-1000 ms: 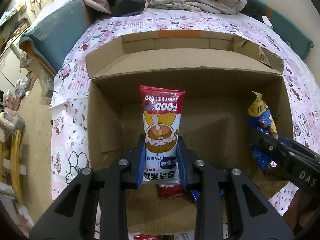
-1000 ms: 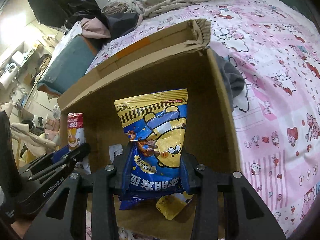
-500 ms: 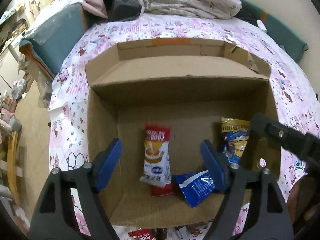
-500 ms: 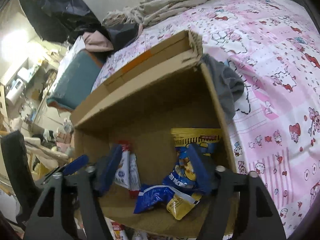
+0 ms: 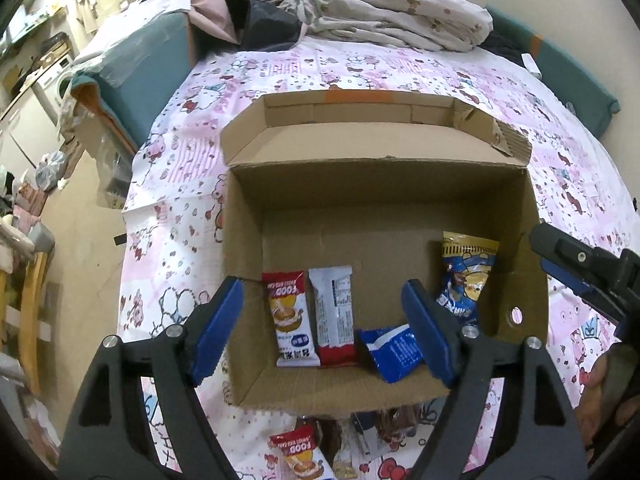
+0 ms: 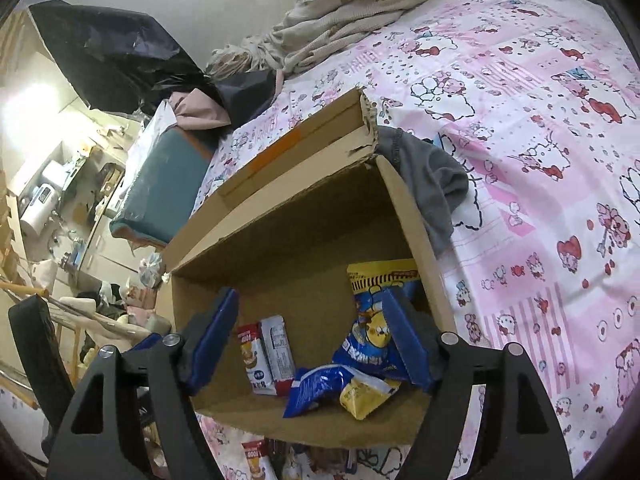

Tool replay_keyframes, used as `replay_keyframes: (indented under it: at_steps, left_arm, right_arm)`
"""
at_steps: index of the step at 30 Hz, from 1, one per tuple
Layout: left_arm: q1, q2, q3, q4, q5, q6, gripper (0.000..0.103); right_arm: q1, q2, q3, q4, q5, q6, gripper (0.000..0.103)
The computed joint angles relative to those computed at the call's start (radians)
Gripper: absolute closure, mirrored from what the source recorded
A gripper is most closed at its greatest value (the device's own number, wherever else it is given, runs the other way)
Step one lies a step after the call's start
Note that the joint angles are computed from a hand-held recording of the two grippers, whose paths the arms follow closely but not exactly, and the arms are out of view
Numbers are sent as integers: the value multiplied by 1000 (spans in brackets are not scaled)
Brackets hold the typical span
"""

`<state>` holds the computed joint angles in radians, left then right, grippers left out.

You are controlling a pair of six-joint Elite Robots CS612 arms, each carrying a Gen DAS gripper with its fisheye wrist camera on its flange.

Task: Organize snacks
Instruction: 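Grasp another FOOD rice cake pack with the left tool while the right tool grasps the pink bear candy pack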

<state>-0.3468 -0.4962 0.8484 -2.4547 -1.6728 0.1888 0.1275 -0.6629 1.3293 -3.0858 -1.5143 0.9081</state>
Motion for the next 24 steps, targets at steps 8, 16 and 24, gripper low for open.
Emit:
replay_keyframes:
  at_steps: [8, 16, 24]
  left_arm:
    - [18, -50, 85, -30, -6, 12, 25]
    - [41, -103, 178, -70, -24, 21, 25]
    - [62, -130, 245, -74, -52, 38, 25]
  right_arm:
    - [17, -24, 32, -1, -8, -7, 26]
    - [38, -52, 76, 11, -17, -17, 26]
    - [66, -72, 97, 164, 12, -39, 26]
